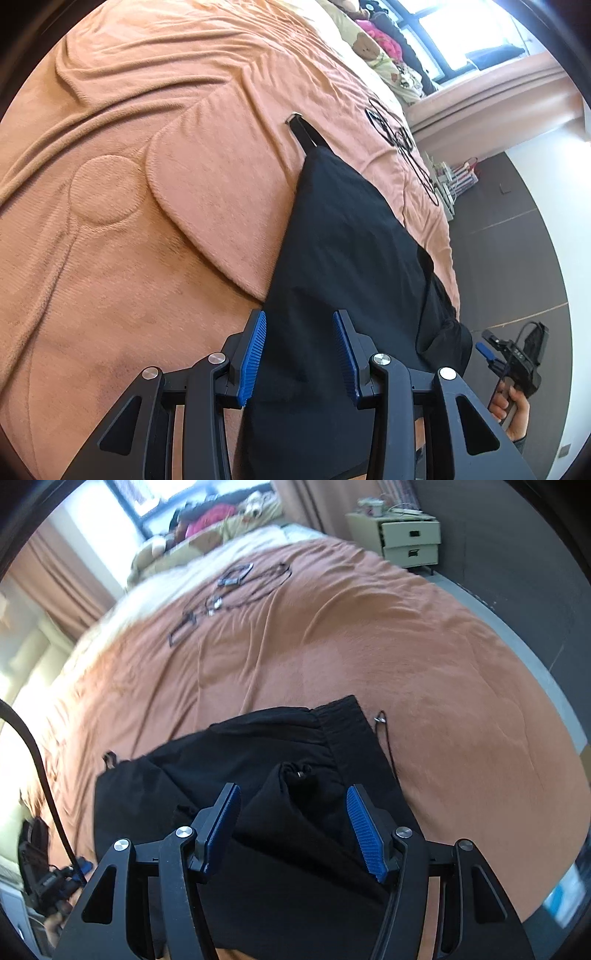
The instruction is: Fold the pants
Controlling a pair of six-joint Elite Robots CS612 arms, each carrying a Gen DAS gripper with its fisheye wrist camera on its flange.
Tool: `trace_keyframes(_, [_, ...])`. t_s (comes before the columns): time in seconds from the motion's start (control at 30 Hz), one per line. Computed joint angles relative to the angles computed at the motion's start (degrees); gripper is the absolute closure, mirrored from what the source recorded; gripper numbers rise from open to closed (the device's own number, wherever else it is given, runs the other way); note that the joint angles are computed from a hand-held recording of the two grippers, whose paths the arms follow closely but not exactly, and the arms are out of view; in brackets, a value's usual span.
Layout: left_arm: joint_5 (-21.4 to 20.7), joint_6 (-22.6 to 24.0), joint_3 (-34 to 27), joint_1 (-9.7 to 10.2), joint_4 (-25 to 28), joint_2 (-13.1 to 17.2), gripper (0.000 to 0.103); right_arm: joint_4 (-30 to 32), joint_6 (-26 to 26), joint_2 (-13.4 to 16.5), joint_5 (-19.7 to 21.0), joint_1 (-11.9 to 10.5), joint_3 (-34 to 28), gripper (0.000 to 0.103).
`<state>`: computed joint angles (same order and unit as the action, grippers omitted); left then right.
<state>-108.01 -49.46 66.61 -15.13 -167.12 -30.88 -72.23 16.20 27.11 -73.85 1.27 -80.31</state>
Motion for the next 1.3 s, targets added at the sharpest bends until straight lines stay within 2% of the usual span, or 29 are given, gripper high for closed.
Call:
trace_keyframes(0.13, [-0.03, -1.38, -0.32, 0.22, -0.81, 0.51, 0.063, 1.96, -3.16, -3.58, -1.40, 1.06, 6.81, 0.045])
trace_keyframes(0.3, [-1.06, -2.53, -1.31, 0.57, -1.41, 1.48, 0.063, 3.02, -9.55, -9.02, -6.97, 3.16, 17.95, 0.045])
trace_keyframes(0.43, [-1.53, -3.19, -1.48, 0.80, -1.95, 1.87, 0.063, 4.99, -15.86, -12.73, -17.51, 5.19, 25.78, 0.045])
trace_keyframes(0.5, [-1.94, -3.24, -1.49, 0.92, -2.22, 2.01, 0.063, 6.30, -17.15, -13.52, -17.84, 5.41, 27.34, 0.045])
trace_keyframes(0.57, [-1.90, -3.54, -1.35, 1.03, -2.45, 2.03, 0.063, 7.03, -18.34, -13.86, -17.43, 5.46, 27.71, 0.064])
trace_keyframes(0.6, [-1.83, -3.74, -1.28, 1.08, -2.53, 2.07, 0.063, 7.38, -18.69, -13.97, -16.15, 5.30, 27.74, 0.081])
trace_keyframes(0.73, [-2.38, -4.14, -1.20, 1.12, -2.62, 2.08, 0.063, 7.66, -20.37, -12.79, -14.80, 5.00, 25.18, 0.091])
trace_keyframes(0.83, [-2.39, -3.58, -0.42, 1.09, -3.15, 1.59, 0.063, 5.56, -20.38, -10.95, -14.25, 4.64, 20.75, 0.092])
trace_keyframes(1.0, [-1.91, -3.09, -0.11, 0.91, -3.43, 1.13, 0.063, -0.56, -18.69, -7.85, -11.79, 3.64, 12.88, 0.093])
trace_keyframes(1.03, [-1.82, -2.88, 0.02, 0.87, -3.41, 1.02, 0.063, -0.56, -18.69, -7.85, -11.79, 3.64, 12.88, 0.093])
trace_keyframes(1.2, [-1.56, -2.98, 0.29, 0.78, -3.27, 0.86, 0.063, -10.46, -16.50, -4.11, -11.51, 2.91, 7.02, 0.093])
trace_keyframes(1.3, [-1.32, -2.87, 0.25, 0.76, -2.82, 0.84, 0.063, -9.03, -13.91, -3.74, -12.86, 2.67, 7.61, 0.088])
